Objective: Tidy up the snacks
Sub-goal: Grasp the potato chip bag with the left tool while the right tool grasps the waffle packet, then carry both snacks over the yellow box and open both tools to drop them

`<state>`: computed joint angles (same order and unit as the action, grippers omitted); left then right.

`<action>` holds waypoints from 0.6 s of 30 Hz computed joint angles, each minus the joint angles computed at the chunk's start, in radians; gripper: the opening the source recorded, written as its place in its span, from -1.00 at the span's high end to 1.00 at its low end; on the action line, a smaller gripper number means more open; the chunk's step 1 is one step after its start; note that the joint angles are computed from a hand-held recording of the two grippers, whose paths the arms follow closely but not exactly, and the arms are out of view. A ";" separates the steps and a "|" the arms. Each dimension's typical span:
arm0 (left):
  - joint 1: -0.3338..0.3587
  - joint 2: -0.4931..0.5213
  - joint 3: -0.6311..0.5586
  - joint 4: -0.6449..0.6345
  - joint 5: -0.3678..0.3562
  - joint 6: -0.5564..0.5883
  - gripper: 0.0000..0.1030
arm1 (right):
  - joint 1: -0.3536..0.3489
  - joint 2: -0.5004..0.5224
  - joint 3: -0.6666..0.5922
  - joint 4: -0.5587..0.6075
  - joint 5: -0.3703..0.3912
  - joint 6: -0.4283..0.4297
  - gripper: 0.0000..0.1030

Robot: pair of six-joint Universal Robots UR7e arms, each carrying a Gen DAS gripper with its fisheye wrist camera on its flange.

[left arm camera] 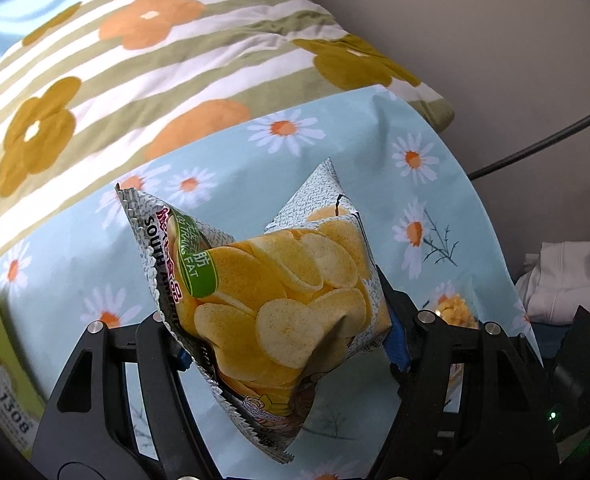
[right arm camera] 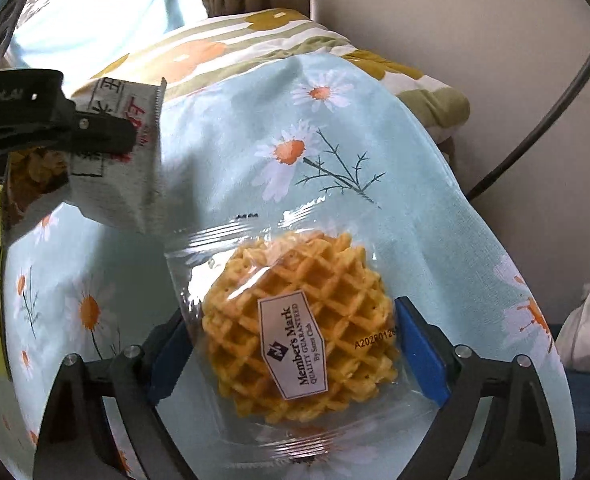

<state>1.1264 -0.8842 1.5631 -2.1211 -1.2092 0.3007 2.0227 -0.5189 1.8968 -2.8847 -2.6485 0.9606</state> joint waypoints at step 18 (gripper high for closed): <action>-0.014 -0.171 0.139 -0.087 0.019 -0.092 -0.30 | 0.068 -0.047 0.057 -0.166 -0.006 -0.270 -0.41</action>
<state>1.1122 -1.0551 1.7026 -2.2078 -1.1900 0.2091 2.0906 -0.5661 1.9542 -3.0510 -2.6541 0.6904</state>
